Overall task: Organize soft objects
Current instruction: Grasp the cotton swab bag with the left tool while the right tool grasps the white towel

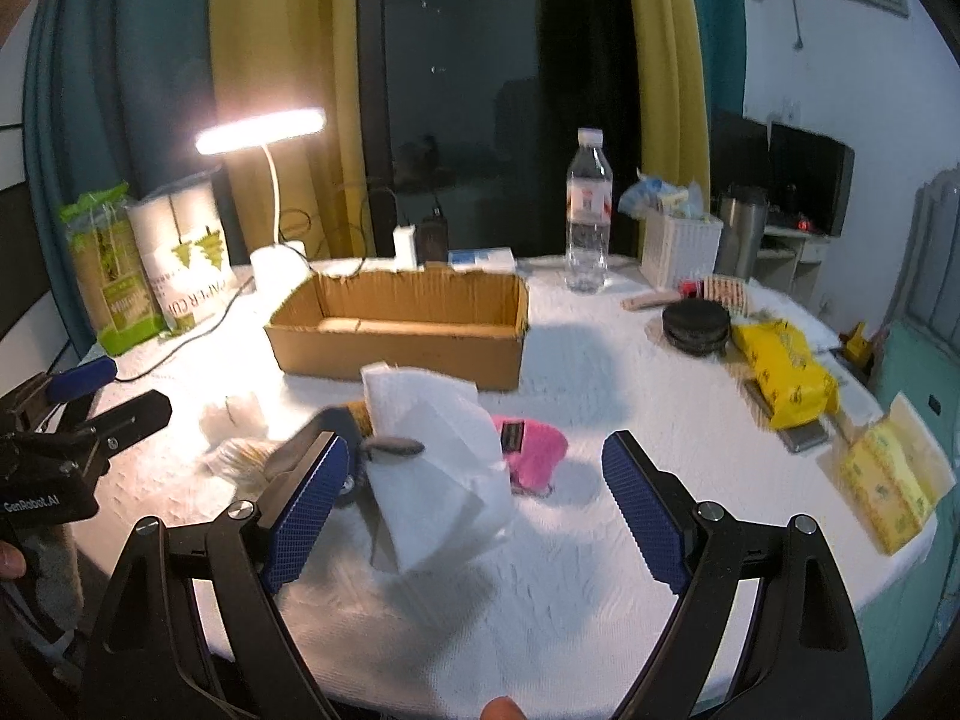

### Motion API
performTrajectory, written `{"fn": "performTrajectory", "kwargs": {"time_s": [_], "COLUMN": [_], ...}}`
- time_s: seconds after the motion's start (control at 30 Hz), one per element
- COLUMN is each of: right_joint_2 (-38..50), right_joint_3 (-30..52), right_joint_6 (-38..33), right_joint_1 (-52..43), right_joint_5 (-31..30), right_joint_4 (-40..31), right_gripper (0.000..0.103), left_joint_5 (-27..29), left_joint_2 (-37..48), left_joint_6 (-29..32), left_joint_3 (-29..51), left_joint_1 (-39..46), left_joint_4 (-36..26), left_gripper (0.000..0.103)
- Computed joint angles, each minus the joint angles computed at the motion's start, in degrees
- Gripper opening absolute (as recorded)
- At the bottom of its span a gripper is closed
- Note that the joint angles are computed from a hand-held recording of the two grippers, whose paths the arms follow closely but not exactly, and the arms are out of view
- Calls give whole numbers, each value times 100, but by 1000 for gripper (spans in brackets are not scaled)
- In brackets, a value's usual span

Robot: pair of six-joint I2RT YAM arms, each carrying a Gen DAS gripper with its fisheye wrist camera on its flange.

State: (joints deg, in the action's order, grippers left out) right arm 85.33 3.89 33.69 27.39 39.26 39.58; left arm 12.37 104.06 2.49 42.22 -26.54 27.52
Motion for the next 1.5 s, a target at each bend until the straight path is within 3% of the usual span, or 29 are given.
{"fn": "performTrajectory", "kwargs": {"time_s": [0.13,0.33,0.63,0.83,1.0,1.07,1.1,1.17,1.3,1.37,1.5], "right_joint_2": [1128,2369,3246,3587,3618,3607,3599,3584,3452,3301,2811], "right_joint_3": [45,443,956,1284,1397,1377,1346,1229,961,903,804], "right_joint_6": [-205,-453,-822,-900,-993,-1042,-1068,-1119,-1226,-1280,-1415], "right_joint_1": [-398,-993,-1542,-1708,-1830,-1871,-1891,-1926,-2009,-2043,-2077], "right_joint_5": [-561,-1348,-2103,-2359,-2527,-2630,-2655,-2699,-2736,-2740,-2636], "right_joint_4": [1083,1800,2102,1907,1776,1788,1828,2015,2355,2281,1988], "right_gripper": [89,89,89,80,64,41,37,20,11,9,7], "left_joint_5": [-88,-112,-250,-402,-359,-275,-272,-267,-161,-57,184], "left_joint_2": [480,934,1453,1822,1954,1992,2025,2154,2305,2376,2530], "left_joint_6": [51,119,139,315,339,364,384,428,507,554,633], "left_joint_3": [305,687,1276,1637,1932,2041,2096,2294,2510,2625,2825], "left_joint_1": [-124,-242,-274,-359,-454,-472,-485,-510,-535,-526,-479], "left_joint_4": [-171,-374,-782,-1049,-1228,-1294,-1326,-1474,-1606,-1717,-1856], "left_gripper": [102,102,102,102,102,102,102,102,100,87,74]}}
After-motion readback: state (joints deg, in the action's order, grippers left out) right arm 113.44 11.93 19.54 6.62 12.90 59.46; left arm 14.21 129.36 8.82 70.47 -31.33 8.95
